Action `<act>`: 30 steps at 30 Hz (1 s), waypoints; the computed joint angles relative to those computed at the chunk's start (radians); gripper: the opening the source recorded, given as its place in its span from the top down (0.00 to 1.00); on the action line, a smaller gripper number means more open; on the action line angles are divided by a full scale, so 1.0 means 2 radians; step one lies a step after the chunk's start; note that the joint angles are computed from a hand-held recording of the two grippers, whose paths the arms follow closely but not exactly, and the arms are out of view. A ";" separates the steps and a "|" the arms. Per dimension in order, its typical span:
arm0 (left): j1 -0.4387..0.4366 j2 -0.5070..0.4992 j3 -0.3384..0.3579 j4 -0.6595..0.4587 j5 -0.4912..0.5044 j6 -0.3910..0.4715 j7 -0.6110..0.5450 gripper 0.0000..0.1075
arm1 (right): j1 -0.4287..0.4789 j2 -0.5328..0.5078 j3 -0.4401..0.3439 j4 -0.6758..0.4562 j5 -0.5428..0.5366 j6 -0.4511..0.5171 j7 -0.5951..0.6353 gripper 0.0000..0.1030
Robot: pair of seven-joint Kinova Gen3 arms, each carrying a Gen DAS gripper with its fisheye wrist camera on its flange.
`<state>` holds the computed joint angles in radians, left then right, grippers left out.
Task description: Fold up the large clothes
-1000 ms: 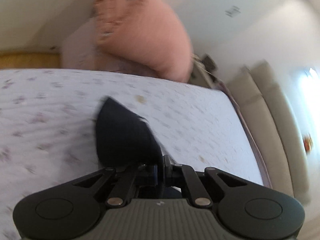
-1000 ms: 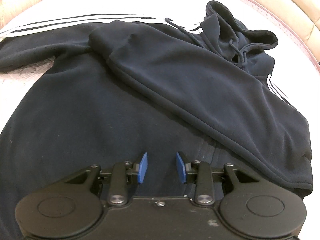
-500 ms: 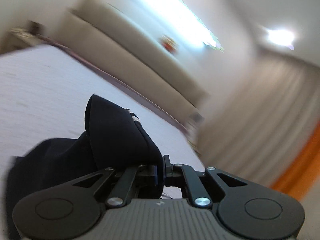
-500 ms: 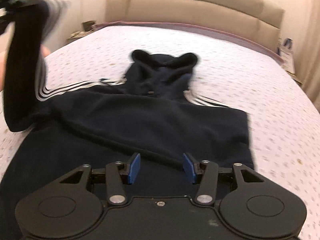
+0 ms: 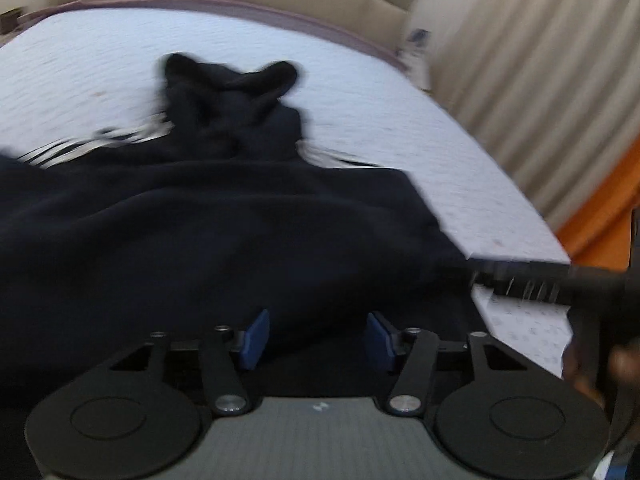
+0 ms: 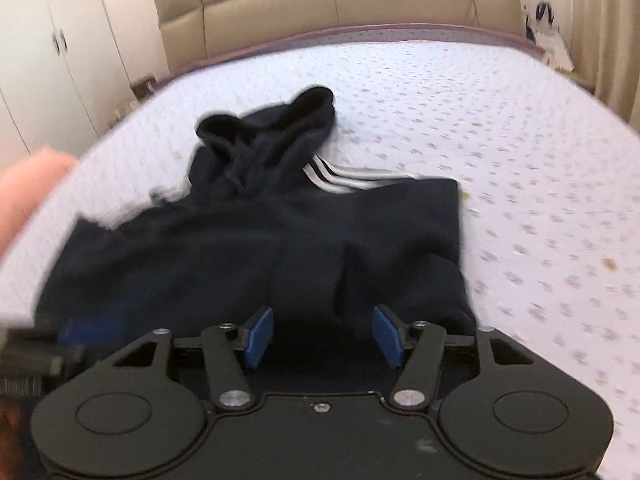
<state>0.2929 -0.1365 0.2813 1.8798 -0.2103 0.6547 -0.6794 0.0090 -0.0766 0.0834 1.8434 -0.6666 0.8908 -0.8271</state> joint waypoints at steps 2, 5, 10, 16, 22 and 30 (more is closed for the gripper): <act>-0.011 -0.026 0.003 0.009 -0.008 0.025 0.032 0.46 | 0.000 0.019 0.001 -0.015 -0.024 -0.002 -0.012 0.22; -0.034 -0.057 0.013 0.016 -0.016 0.059 0.076 0.46 | 0.011 0.067 -0.005 -0.053 -0.028 0.021 -0.054 0.22; -0.069 -0.085 0.007 0.026 -0.011 0.080 0.084 0.47 | 0.059 0.156 -0.062 -0.114 -0.031 0.109 -0.098 0.60; -0.104 -0.068 0.024 0.007 -0.046 0.076 0.072 0.48 | 0.046 0.093 -0.065 -0.101 -0.045 0.075 -0.038 0.94; -0.114 -0.005 0.043 -0.025 -0.147 0.095 0.139 0.48 | -0.031 0.040 0.021 -0.094 0.025 0.003 -0.084 0.90; -0.081 0.017 0.001 -0.046 -0.138 0.130 0.103 0.58 | -0.069 0.087 0.056 -0.116 0.108 0.028 -0.142 0.58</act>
